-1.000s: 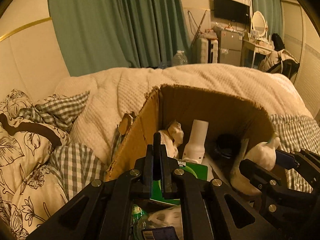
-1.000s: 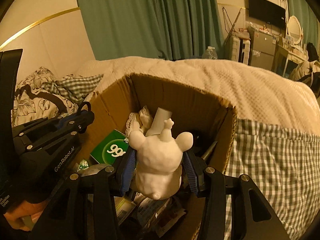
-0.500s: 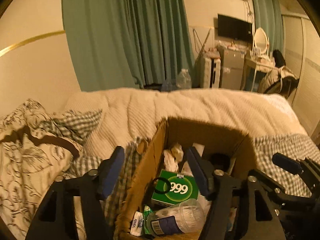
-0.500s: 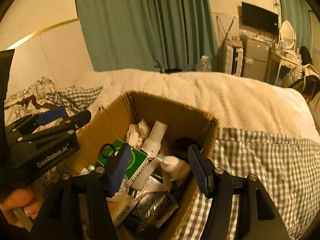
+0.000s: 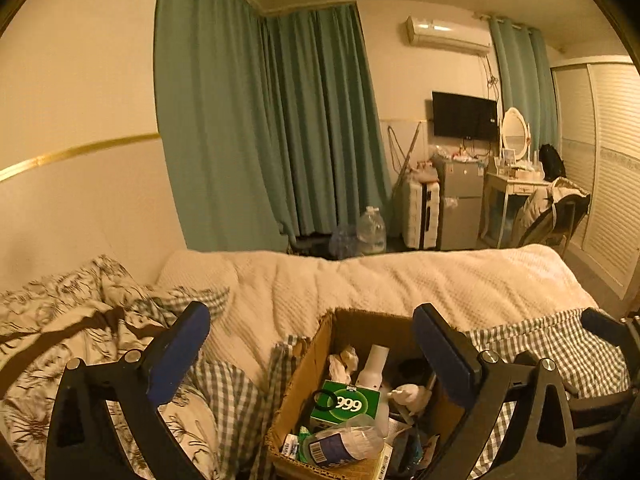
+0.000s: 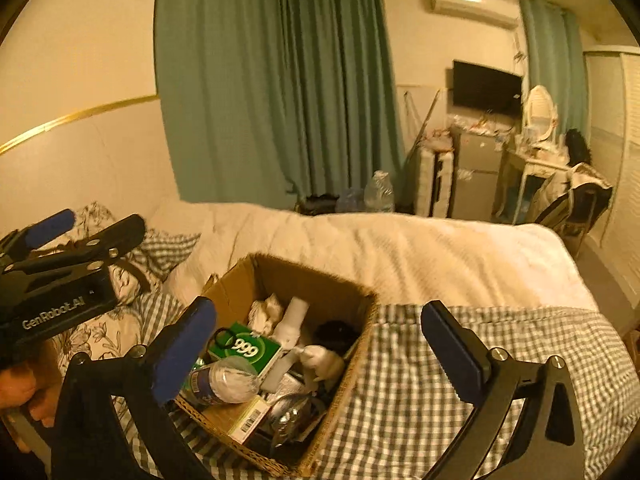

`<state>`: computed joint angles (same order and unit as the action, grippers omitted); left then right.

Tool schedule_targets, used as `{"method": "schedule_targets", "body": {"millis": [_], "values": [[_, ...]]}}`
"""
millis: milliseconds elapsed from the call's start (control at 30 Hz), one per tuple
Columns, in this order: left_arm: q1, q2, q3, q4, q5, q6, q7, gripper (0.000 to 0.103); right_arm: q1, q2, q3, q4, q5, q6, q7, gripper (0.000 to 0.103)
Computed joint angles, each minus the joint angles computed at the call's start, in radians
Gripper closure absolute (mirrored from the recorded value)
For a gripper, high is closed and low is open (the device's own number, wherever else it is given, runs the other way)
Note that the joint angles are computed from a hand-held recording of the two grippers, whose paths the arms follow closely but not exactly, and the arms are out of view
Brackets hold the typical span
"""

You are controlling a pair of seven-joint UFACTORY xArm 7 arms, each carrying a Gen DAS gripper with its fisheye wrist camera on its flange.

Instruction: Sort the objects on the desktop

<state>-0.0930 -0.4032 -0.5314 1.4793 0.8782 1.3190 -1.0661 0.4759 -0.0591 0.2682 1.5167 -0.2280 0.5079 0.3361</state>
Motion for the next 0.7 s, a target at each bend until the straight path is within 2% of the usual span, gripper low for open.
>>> {"method": "schedule_targets", "body": {"millis": [300, 400, 700], "values": [[0.012, 0.046, -0.119, 0.107, 0.069, 0.106, -0.048, 0.0, -0.053, -0.157, -0.011, -0.118, 0.037, -0.045, -0.041, 0.0], [-0.005, 0.071, -0.151, 0.129, 0.103, 0.133, -0.088, 0.0, -0.073, -0.203, -0.016, -0.158, 0.06, -0.062, -0.071, 0.001], [-0.114, 0.146, -0.152, 0.113, 0.167, 0.141, -0.228, 0.0, -0.126, -0.299, -0.035, -0.284, 0.118, -0.115, -0.146, 0.0]]}}
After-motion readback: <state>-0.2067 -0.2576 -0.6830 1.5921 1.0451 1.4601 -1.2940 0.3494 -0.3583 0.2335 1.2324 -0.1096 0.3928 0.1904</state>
